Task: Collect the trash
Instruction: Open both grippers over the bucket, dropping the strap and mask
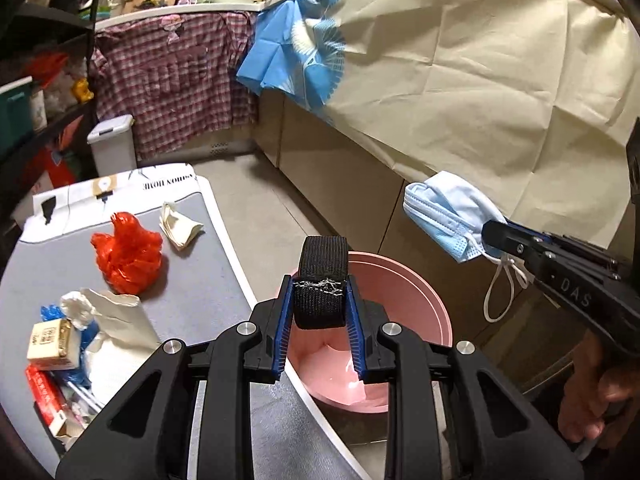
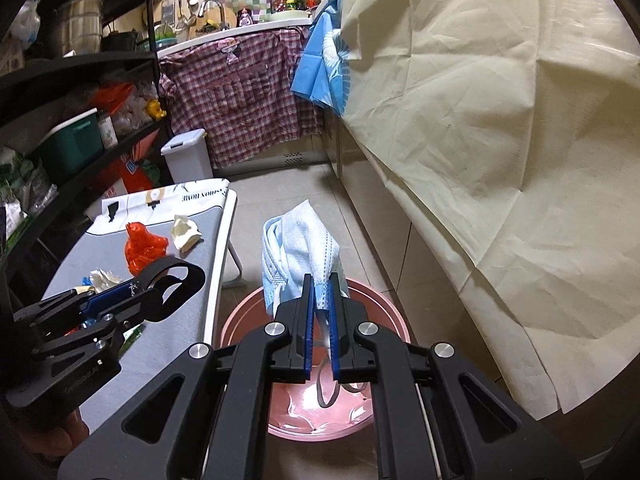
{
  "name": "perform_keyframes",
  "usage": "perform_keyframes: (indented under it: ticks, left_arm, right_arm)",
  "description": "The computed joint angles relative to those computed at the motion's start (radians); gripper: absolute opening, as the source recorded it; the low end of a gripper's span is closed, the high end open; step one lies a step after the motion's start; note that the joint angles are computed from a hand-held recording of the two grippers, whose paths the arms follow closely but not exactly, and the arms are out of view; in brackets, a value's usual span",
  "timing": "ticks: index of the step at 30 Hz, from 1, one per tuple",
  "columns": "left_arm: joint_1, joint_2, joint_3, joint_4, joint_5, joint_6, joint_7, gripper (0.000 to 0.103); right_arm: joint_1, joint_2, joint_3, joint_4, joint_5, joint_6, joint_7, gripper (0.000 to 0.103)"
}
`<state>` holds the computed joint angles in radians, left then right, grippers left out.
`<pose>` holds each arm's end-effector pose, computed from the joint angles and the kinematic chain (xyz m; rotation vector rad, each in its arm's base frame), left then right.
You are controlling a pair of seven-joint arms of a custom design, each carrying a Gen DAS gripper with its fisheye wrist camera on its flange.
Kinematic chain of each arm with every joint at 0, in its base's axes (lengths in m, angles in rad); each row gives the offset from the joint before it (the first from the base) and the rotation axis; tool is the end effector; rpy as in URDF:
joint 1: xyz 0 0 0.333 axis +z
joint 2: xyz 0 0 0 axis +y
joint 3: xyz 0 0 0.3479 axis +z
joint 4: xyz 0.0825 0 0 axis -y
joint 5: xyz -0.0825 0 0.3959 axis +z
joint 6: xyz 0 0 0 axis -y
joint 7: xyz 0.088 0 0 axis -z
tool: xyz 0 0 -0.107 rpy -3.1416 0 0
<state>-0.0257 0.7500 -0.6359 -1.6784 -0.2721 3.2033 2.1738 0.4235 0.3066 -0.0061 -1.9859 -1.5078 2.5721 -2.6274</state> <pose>0.6711 -0.3506 0.3378 -1.1573 2.3237 -1.2668 0.5777 0.2743 0.3500 -1.2909 1.9885 -0.9425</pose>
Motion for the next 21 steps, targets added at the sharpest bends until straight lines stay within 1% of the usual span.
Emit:
perform_keyframes:
  ticks: [3, 8, 11, 14, 15, 16, 17, 18, 19, 21]
  left_arm:
    - [-0.030, 0.008, 0.026, 0.027, 0.001, -0.007, -0.007, 0.025]
    - [-0.050, 0.015, 0.043, 0.045, -0.002, -0.021, -0.011, 0.025]
    - [-0.053, 0.016, 0.044, 0.048, -0.006, -0.026, -0.007, 0.025]
    - [-0.045, 0.020, 0.027, 0.055, -0.008, -0.045, 0.008, 0.026]
    - [-0.050, 0.020, 0.031, 0.058, -0.012, -0.046, 0.010, 0.028]
    - [-0.054, 0.017, 0.035, 0.058, -0.016, -0.047, 0.012, 0.036]
    - [-0.056, 0.015, 0.038, 0.057, -0.021, -0.043, 0.011, 0.043]
    - [-0.050, 0.016, 0.031, 0.055, -0.026, -0.037, 0.014, 0.043]
    - [-0.044, 0.015, 0.026, 0.053, -0.031, -0.035, 0.015, 0.043]
    - [-0.036, 0.011, 0.021, 0.048, -0.037, -0.026, 0.016, 0.043]
  right_arm:
    - [-0.004, 0.010, -0.001, 0.010, 0.022, 0.004, -0.026, 0.007]
    - [0.001, 0.015, -0.007, 0.015, 0.032, 0.005, -0.038, 0.007]
    - [0.003, 0.015, -0.009, 0.015, 0.034, 0.005, -0.040, 0.007]
    - [0.002, 0.019, -0.010, 0.018, 0.044, 0.002, -0.052, 0.011]
    - [0.004, 0.021, -0.010, 0.019, 0.056, -0.008, -0.060, 0.016]
    - [0.004, 0.022, -0.010, 0.020, 0.066, -0.013, -0.064, 0.028]
    - [0.005, 0.023, -0.011, 0.019, 0.072, -0.016, -0.064, 0.036]
    - [0.008, 0.021, -0.013, 0.018, 0.073, -0.025, -0.057, 0.050]
    - [0.012, 0.019, -0.014, 0.016, 0.070, -0.034, -0.050, 0.053]
    - [0.013, 0.015, -0.015, 0.011, 0.059, -0.037, -0.035, 0.053]
